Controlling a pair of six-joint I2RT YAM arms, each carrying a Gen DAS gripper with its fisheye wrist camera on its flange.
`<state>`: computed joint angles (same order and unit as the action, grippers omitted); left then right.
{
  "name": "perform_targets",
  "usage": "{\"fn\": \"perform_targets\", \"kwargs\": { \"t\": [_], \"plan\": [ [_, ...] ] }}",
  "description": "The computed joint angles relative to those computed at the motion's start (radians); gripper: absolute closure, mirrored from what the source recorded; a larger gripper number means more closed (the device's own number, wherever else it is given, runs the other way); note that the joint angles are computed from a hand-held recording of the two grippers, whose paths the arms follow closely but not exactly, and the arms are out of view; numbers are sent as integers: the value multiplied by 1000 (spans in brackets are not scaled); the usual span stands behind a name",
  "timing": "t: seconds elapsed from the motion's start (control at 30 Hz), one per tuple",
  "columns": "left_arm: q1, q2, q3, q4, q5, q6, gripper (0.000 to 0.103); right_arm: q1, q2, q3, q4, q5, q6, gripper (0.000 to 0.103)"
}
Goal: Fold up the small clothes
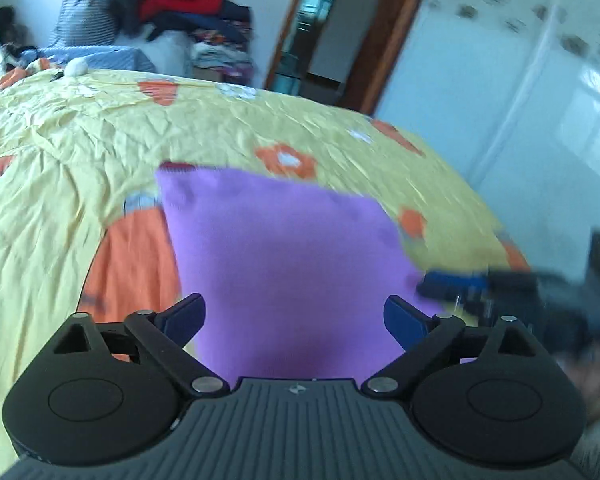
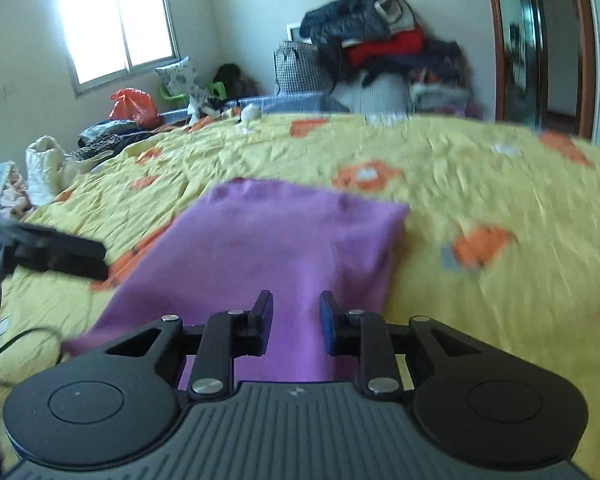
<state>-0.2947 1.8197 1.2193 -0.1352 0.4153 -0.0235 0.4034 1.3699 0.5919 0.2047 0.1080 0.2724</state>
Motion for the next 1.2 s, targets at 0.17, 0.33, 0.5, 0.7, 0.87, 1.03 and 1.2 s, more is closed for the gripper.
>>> {"fn": "perform_targets", "kwargs": {
  "t": [0.17, 0.33, 0.5, 0.7, 0.87, 1.03, 1.2],
  "plan": [
    [-69, 244, 249, -87, -202, 11, 17, 6, 258, 168, 10, 79, -88, 80],
    [-19, 202, 149, -40, -163, 5, 11, -79, 245, 130, 57, -5, -50, 80],
    [59, 3, -39, -2, 50, -54, 19, 54, 102, 64, 3, 106, -17, 77],
    [-6, -147, -274, 18, 107, 12, 20, 167, 33, -35, -32, 162, 50, 74],
    [-43, -233, -411, 77, 8, 42, 21, 132, -7, -97, -22, 147, 47, 74],
    [-31, -361, -495, 75, 38, 11, 20, 201, -66, -114, -7, 237, 68, 73],
    [-40, -296, -499, 110, 38, 37, 19, 203, -19, -107, -46, 271, 60, 74]
  ]
}}
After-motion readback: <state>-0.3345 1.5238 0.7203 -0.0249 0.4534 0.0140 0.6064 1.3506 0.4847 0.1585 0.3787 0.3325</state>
